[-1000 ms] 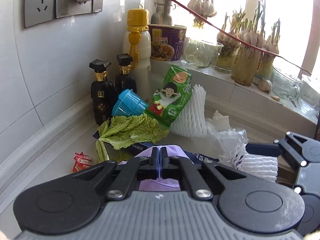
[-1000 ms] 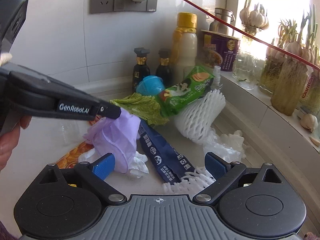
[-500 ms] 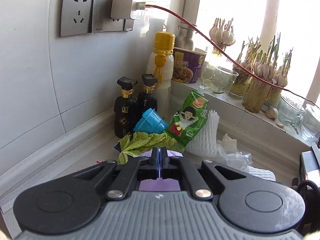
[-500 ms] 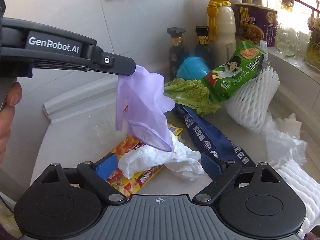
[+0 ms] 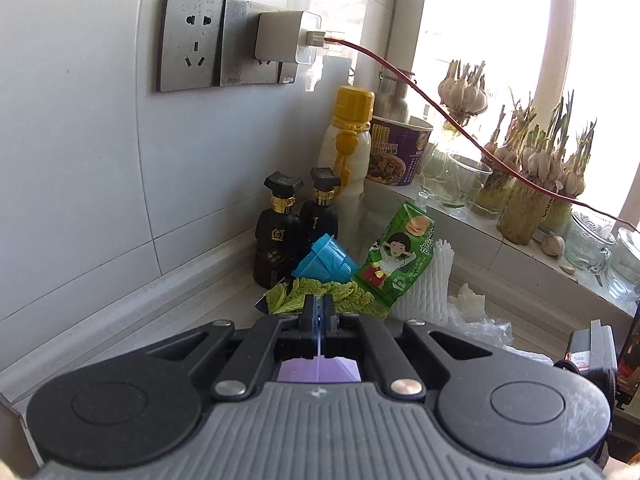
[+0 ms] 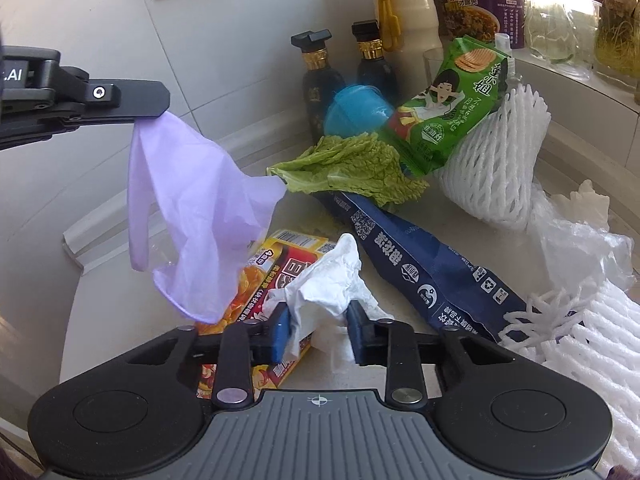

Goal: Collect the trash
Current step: 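Carry the purple glove and white tissue down over the trash bin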

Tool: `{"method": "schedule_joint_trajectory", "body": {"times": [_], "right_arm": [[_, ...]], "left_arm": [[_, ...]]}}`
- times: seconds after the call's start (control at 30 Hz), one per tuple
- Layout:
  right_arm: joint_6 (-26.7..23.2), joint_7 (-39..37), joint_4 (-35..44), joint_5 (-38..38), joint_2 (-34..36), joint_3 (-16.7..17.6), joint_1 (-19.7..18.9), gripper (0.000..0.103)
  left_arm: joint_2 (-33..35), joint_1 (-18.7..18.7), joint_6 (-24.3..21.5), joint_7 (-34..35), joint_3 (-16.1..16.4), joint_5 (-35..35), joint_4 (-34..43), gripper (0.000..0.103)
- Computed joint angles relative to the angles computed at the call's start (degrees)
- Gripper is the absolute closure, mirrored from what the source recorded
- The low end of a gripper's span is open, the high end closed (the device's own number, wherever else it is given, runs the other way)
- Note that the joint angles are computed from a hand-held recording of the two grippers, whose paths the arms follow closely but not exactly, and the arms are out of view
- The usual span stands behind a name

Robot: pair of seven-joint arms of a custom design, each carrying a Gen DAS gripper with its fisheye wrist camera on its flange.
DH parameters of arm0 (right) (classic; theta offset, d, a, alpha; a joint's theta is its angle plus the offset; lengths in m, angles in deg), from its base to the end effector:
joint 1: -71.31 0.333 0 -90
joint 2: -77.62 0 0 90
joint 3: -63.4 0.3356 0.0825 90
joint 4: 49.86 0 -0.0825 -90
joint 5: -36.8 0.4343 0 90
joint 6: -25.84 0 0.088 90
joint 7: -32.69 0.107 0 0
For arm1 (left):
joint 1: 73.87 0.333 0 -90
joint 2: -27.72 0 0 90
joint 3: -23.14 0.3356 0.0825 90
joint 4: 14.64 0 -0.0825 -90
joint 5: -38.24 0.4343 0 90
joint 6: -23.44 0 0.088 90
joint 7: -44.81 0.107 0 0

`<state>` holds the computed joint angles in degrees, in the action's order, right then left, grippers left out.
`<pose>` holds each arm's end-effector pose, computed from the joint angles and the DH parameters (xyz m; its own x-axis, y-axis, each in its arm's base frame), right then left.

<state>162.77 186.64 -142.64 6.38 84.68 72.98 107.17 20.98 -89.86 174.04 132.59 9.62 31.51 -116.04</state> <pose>0.4990 0.4904 0.6329 0.0368 -0.9677 -0.2493 -0.7400 0.1413 -0.6576 0.5372 -0.3123 0.7336 -0.4597 -0.8797 0.1213 -0.5470 0.1729 -0.8191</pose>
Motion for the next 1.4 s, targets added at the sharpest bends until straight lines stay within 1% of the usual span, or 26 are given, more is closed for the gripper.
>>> {"method": "schedule_joint_trajectory", "body": {"times": [0.03,0.17,0.37,0.67,0.97,1.13,1.27,1.4], "right_arm": [[-0.3,0.4,0.0,-0.4,-0.1,-0.1,0.1,0.085],[-0.9,3.3,-0.8,-2.1,-1.1,0.0,0.2,0.091],[-1.8,8.3,-1.7,-4.9,-3.2,0.9,0.1,0.091],[-5.2,12.6,1.0,-9.2,-4.1,3.1,1.6,0.091],[-8.3,14.7,6.9,-12.9,-1.4,4.3,6.1,0.091],[-8.0,16.1,9.3,-12.3,0.0,4.2,8.6,0.091],[-8.4,15.4,11.8,-11.4,1.8,4.0,10.5,0.091],[-9.1,12.8,15.3,-10.3,4.5,3.6,12.7,0.091]], "left_arm": [[-0.2,0.0,0.1,0.0,0.0,-0.1,-0.1,0.102],[-1.6,0.0,0.5,0.1,0.4,-0.7,-0.9,0.102],[-4.4,0.3,0.7,0.1,1.1,-2.0,-2.5,0.102],[-11.4,0.7,-1.0,1.3,3.5,-4.8,-7.5,0.102],[-20.1,1.3,-3.1,0.7,5.9,-7.3,-15.1,0.102],[-25.0,2.1,-3.9,-0.3,7.1,-7.6,-19.6,0.102],[-28.5,3.1,-5.2,-1.5,7.9,-7.3,-23.1,0.102],[-31.7,4.1,-6.7,-2.6,8.8,-7.0,-26.4,0.102]]}}
